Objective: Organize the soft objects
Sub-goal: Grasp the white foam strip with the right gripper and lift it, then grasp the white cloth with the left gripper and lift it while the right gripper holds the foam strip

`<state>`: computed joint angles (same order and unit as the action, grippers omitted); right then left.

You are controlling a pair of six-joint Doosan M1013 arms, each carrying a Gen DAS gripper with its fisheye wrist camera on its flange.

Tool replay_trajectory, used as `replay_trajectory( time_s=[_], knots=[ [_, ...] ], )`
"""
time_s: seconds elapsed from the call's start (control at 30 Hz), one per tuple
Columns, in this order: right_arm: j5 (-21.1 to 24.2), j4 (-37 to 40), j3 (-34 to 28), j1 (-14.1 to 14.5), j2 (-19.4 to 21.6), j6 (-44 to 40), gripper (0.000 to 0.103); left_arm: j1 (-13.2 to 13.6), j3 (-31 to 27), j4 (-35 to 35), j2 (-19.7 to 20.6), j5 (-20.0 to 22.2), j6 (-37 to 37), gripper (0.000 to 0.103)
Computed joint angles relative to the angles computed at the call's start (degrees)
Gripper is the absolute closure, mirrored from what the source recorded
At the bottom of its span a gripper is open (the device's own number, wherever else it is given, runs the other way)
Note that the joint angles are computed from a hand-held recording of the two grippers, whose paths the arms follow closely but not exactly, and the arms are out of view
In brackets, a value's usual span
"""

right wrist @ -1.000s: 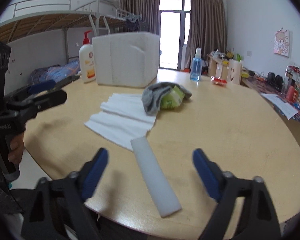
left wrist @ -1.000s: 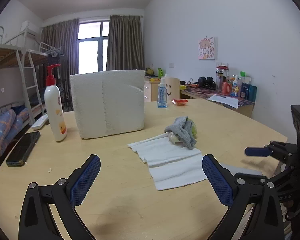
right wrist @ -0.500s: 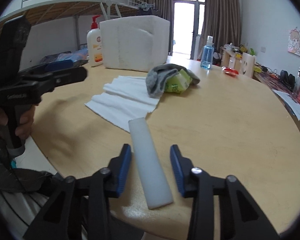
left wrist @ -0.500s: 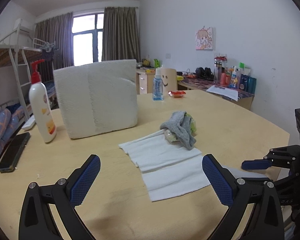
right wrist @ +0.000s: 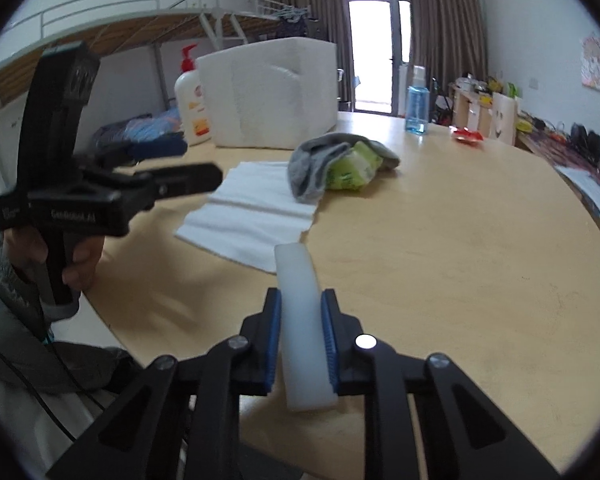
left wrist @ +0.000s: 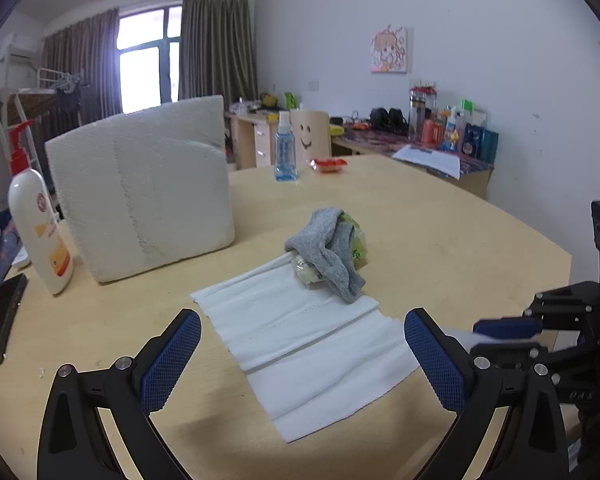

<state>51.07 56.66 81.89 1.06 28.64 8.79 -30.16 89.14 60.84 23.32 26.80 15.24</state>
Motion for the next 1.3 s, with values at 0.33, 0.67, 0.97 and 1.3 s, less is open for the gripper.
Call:
replay_trajectory(
  time_s=[0.33, 0.67, 0.97, 1.3],
  knots=[
    [-0.68, 0.81, -1.88, -0.57, 1.18, 4.85, 0.08, 1.96, -7.11, -30.8, 3.8, 4.63, 32.43, 0.006],
    [-1.1, 1.56, -2.43, -0.68, 1.6, 6.79, 0.08, 3.53, -11.01, -42.97, 5.96, 9.57, 44.27, 0.028],
    [-1.7, 0.79, -2.27, -0.53, 1.4, 8.38, 0.079, 3.58, -11.72, -41.98, 6.26, 10.84, 45.37, 0.048],
    [-2.33, 2.36, -1.23, -0.72, 0.69, 7.67, 0.08, 3.46, -11.53, -40.89, 6.11, 10.95, 45.89, 0.095]
  ],
)
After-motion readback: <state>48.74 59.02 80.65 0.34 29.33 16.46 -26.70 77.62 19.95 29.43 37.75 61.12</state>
